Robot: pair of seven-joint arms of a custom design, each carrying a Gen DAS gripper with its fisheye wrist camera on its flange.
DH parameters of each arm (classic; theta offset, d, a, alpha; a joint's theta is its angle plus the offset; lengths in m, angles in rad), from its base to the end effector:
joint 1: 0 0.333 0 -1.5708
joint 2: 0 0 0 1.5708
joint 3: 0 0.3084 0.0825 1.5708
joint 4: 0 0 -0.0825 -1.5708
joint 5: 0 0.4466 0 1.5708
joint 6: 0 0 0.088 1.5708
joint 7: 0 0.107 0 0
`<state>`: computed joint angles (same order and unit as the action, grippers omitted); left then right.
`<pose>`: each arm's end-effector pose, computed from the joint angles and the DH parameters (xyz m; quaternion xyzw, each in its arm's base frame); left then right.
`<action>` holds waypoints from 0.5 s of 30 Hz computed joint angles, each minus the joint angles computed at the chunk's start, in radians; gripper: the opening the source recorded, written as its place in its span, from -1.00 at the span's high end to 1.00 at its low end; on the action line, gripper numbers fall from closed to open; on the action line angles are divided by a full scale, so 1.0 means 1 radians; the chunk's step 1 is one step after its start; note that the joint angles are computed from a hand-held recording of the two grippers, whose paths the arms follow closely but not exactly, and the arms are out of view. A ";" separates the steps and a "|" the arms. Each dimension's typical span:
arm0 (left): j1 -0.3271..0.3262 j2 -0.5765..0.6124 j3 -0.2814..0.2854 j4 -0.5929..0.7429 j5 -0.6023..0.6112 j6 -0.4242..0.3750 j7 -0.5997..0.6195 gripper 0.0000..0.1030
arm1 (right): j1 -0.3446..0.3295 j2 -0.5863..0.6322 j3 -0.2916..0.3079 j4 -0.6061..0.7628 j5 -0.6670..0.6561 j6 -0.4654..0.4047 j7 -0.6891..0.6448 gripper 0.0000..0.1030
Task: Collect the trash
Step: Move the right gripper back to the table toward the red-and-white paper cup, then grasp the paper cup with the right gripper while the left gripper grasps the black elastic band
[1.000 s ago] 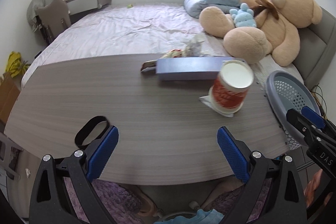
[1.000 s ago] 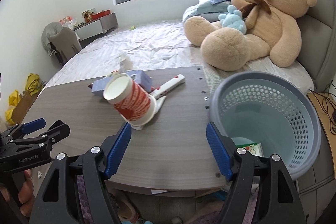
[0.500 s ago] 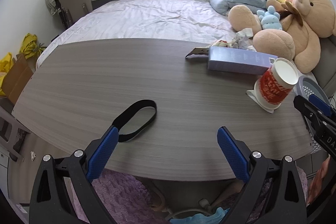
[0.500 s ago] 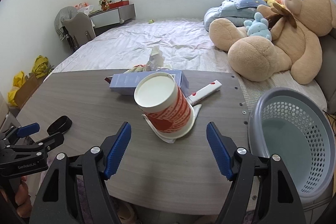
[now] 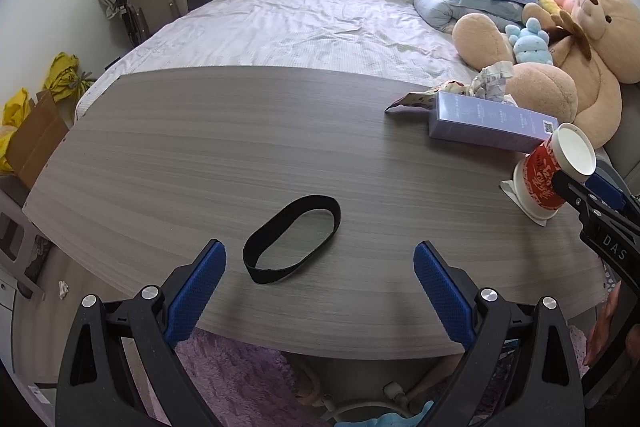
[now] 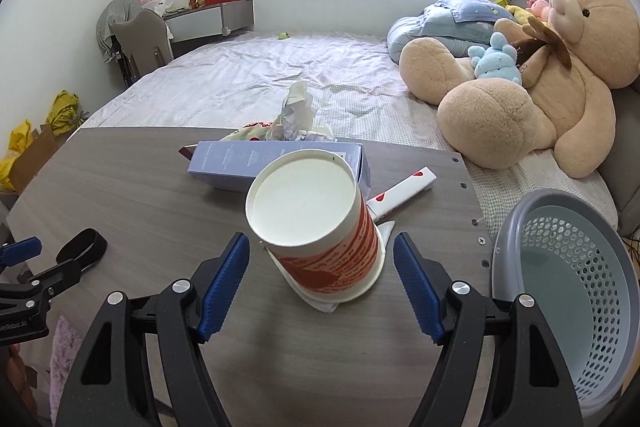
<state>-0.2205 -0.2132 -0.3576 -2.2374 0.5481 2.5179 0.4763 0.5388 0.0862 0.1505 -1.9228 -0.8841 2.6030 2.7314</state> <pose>0.4822 -0.3270 0.4684 -0.7106 0.6227 -0.2335 0.2296 0.5141 0.4416 0.4729 -0.6955 0.5898 -0.2718 0.3075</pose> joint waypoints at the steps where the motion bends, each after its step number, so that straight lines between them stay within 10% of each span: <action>1: 0.000 -0.001 0.004 -0.004 -0.006 0.004 0.003 -0.81 | 0.001 0.006 0.000 0.008 -0.005 -0.005 0.002 -0.39; 15: 0.013 -0.015 0.006 -0.030 -0.030 0.020 0.013 -0.81 | 0.025 0.042 -0.018 0.045 -0.078 -0.016 0.026 -0.16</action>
